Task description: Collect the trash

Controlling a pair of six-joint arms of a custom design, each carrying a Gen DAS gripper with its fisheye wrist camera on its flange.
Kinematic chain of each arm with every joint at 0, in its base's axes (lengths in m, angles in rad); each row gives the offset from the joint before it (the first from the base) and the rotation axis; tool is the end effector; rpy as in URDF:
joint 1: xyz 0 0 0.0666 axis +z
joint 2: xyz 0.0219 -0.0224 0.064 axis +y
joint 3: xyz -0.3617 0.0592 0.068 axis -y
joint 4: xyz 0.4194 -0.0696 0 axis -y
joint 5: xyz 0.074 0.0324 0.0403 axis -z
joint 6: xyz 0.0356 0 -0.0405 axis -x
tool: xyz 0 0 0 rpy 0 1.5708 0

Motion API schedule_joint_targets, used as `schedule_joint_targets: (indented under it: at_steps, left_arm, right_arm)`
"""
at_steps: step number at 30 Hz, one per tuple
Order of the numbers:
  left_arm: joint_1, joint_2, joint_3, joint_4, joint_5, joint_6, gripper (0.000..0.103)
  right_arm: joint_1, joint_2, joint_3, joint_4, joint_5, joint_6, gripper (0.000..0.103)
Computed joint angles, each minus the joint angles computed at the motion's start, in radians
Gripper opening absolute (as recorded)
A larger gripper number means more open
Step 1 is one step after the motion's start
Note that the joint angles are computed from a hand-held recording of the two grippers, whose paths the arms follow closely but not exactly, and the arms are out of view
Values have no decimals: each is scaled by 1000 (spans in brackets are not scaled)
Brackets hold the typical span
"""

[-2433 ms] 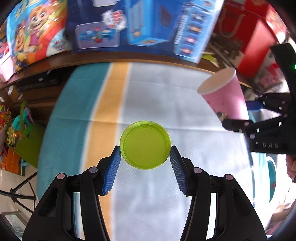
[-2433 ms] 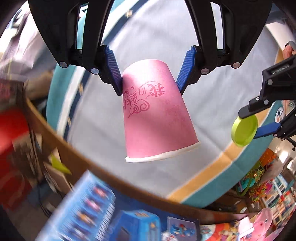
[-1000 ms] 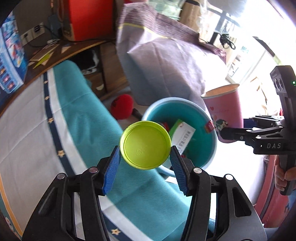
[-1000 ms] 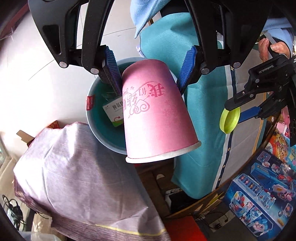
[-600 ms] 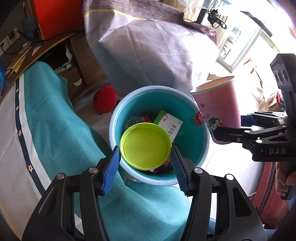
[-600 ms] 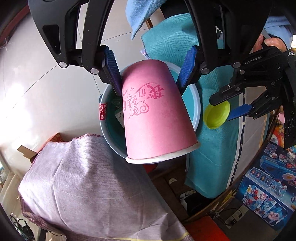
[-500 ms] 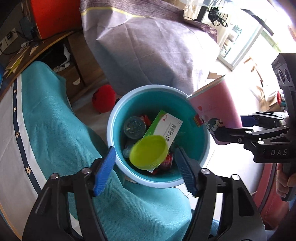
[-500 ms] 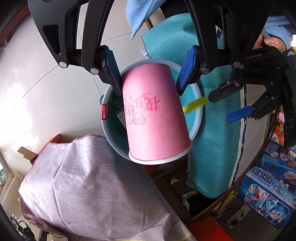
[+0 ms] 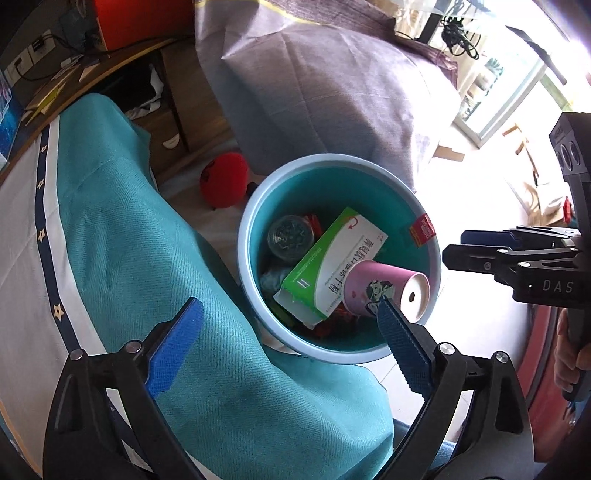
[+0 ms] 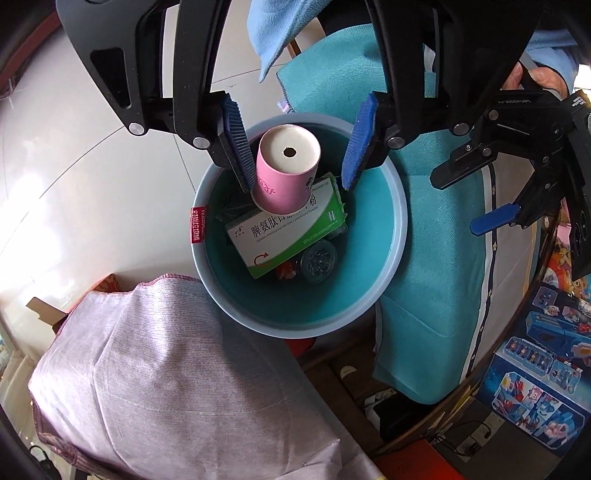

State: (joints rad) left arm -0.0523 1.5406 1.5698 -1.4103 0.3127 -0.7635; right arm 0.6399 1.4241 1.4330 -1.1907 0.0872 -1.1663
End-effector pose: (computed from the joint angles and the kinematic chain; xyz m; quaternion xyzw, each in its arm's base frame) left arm 0.5170 -0.0384 0.4005 0.4036 0.8968 -0.1127 0.1417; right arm 0.4008 0.2940 0.4007 0.2632 0.9443 0.1251 0.1531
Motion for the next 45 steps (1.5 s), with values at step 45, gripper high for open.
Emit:
schedule_joint_targets:
  at_steps: [45]
  left_arm:
    - [296,-174,-23,-66,150,-85,99]
  right_arm:
    - [297,187,398,-359,272,-144,96]
